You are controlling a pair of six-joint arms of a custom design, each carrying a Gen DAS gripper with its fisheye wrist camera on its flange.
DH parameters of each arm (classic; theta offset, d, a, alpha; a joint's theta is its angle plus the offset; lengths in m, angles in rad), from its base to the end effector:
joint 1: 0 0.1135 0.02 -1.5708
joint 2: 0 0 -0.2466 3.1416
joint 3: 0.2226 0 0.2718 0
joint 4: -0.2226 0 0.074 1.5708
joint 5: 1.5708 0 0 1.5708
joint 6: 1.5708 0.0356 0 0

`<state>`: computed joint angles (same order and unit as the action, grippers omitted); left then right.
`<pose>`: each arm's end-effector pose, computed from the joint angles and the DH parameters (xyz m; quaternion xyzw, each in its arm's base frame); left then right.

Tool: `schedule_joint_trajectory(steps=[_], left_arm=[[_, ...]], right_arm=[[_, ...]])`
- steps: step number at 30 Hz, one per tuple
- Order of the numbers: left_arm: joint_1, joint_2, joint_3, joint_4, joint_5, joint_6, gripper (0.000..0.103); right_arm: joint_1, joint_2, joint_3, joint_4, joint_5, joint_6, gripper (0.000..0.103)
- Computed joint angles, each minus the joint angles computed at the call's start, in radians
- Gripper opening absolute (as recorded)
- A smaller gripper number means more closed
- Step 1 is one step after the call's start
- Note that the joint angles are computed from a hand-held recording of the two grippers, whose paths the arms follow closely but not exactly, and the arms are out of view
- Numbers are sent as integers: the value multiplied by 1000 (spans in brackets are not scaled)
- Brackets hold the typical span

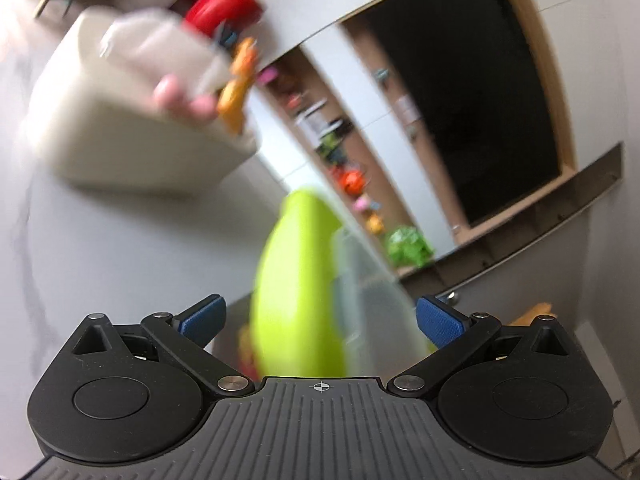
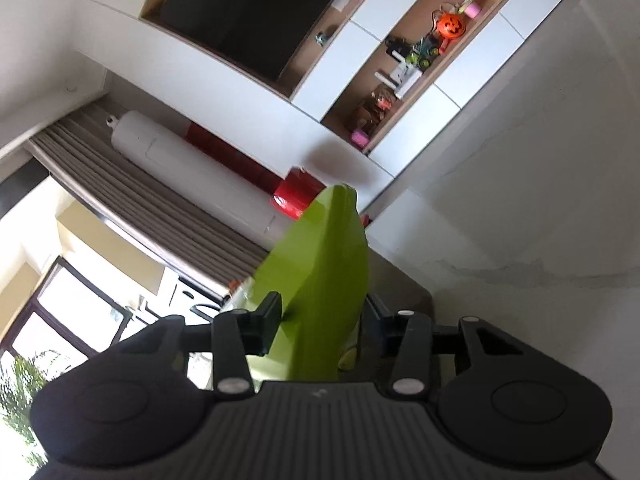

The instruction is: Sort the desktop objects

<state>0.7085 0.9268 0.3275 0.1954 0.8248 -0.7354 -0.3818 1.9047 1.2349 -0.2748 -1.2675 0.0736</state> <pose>0.1802 0.1200 0.1721 -0.3396 0.7198 -0.3413 0.5002 0.3797 -0.1158 0.1604 -0.0046 0.7880 0.5186 0.3317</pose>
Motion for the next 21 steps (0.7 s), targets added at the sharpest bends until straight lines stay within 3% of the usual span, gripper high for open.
schedule_joint_trajectory(steps=[3, 6, 9, 13, 15, 18, 21], left_arm=[[-8, -33, 6, 54, -12, -33, 103], [-34, 23, 82, 14, -36, -12, 103], [-6, 72, 152, -97, -6, 10, 103], [47, 167, 216, -349, 26, 152, 103], [58, 226, 219, -330, 67, 136, 103], [50, 237, 187, -203, 134, 85, 103], [9, 189, 145, -132, 73, 68, 103]], right_arm=[[-5, -21, -24, 77, -8, 59, 46], [15, -9, -8, 132, 0, 136, 45], [29, 16, 4, 162, 2, 187, 44], [24, 13, -19, 165, -5, 178, 45], [18, -2, -42, 167, -14, 174, 44], [15, -18, -43, 83, 0, 95, 44], [16, -3, -25, 36, 3, 75, 44]])
